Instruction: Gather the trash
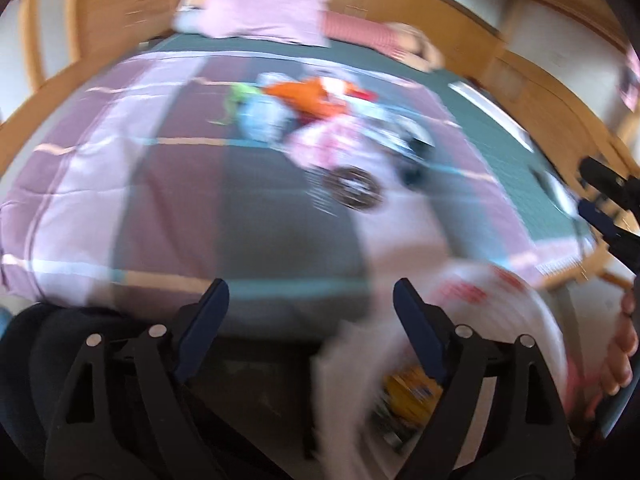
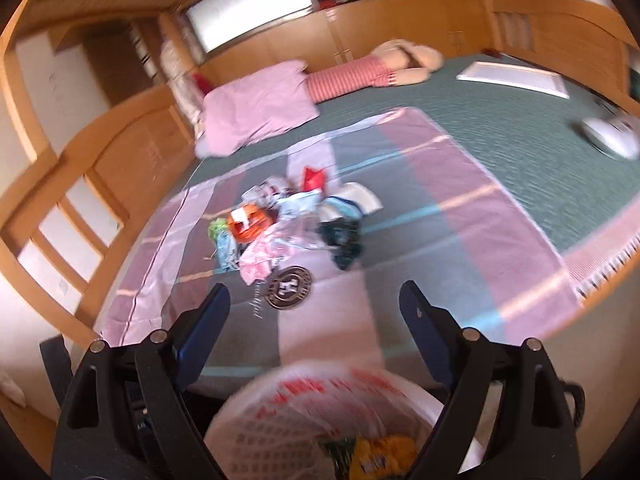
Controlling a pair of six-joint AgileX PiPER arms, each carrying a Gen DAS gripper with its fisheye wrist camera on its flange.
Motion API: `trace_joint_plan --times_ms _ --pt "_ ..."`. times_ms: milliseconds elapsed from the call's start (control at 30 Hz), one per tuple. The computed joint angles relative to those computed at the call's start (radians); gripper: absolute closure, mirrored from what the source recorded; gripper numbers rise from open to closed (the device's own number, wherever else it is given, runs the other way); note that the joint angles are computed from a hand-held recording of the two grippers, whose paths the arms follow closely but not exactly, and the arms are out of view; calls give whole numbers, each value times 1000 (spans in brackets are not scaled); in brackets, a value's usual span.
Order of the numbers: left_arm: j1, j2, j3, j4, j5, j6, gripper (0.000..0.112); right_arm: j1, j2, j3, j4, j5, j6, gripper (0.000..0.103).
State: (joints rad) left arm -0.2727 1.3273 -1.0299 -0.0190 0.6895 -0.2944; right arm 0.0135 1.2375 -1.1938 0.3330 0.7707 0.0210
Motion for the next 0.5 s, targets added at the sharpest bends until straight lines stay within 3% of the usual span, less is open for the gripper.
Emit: trace_joint_plan --times_ms 133,233,333,400,500 --pt "137 109 -32 -37 -88 56 25 79 247 -163 149 9 -39 18" --pt "233 159 -29 -141 -172 164 25 155 426 -308 140 30 24 18" --pt "320 165 4 -387 -202 348 23 223 625 -480 43 68 158 20" --pt "315 139 34 -416 -234 383 21 252 772 -636 -40 121 243 28" --pt "274 126 52 -335 -267 334 20 264 926 -823 -109 202 327 43"
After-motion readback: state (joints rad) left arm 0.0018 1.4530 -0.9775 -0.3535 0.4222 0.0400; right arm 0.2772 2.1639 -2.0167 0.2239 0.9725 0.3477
